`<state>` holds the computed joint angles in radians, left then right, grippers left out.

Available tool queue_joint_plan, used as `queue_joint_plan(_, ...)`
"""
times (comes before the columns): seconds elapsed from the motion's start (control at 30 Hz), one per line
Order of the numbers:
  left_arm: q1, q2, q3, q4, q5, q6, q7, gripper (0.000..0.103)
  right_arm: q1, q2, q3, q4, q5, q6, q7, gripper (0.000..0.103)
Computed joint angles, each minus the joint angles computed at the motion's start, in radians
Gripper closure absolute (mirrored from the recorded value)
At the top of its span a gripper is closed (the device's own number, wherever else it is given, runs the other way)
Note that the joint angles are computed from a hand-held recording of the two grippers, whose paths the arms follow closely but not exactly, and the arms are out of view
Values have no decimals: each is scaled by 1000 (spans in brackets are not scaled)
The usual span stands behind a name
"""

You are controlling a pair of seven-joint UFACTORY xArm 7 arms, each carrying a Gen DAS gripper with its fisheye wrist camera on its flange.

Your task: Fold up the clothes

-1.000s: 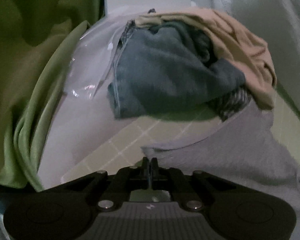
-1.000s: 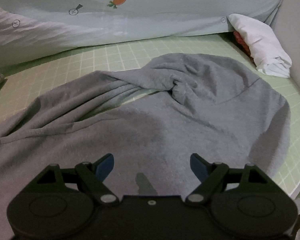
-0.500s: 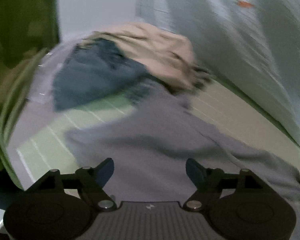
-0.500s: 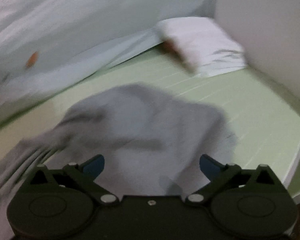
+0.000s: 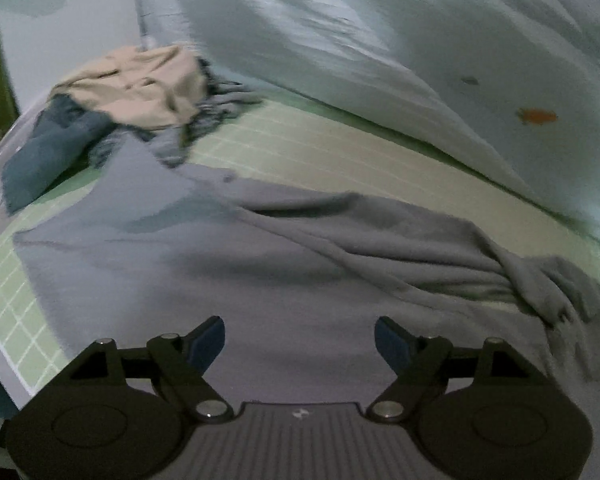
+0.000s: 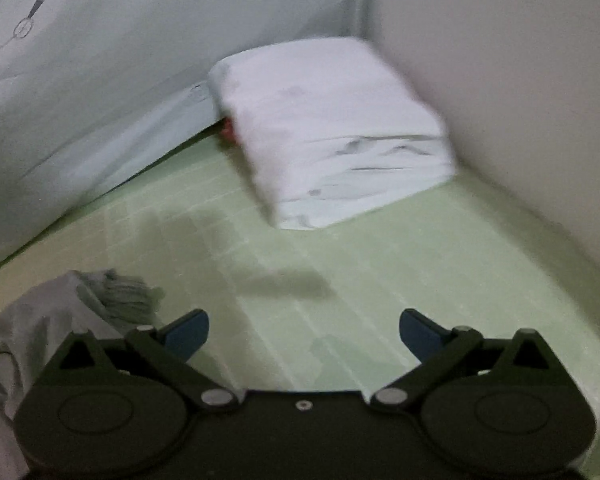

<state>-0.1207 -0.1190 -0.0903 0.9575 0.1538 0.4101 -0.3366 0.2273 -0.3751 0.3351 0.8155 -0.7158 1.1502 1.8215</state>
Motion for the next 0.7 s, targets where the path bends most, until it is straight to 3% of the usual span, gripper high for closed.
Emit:
queue_joint_plan(0.2,-36,77,-44,89,124,68,-116,18,-33,139,-100,25,-54,-353,-152,7)
queue_joint_plan(0.33,-79,155,-39,179,189,113,-186,18,-38,241,-141,68,-15,-491,-295,17)
queue_joint_plan(0.43,-110,198,-29,227,202,145,-182,18,-29,294,-156,105,-1,-494,-381,25)
queue_joint_plan(0.47,-119,213,-26,244,205,156,-179,18,-25,309,-160,117,-7,-491,-403,32)
queue_joint_plan(0.5,-129,227,-23,261,208,168,-176,18,-22,314,-167,120,-19,-504,-418,42)
queue_joint_plan(0.53,-136,236,-21,269,208,174,-168,18,-24,311,-176,117,-31,-526,-425,62)
queue_joint_plan(0.63,-152,248,-13,278,209,183,-144,18,-27,307,-173,155,-138,-415,-385,86)
queue_joint_plan(0.7,-158,254,-8,282,206,185,-134,18,-39,293,-182,171,-215,-364,-332,87)
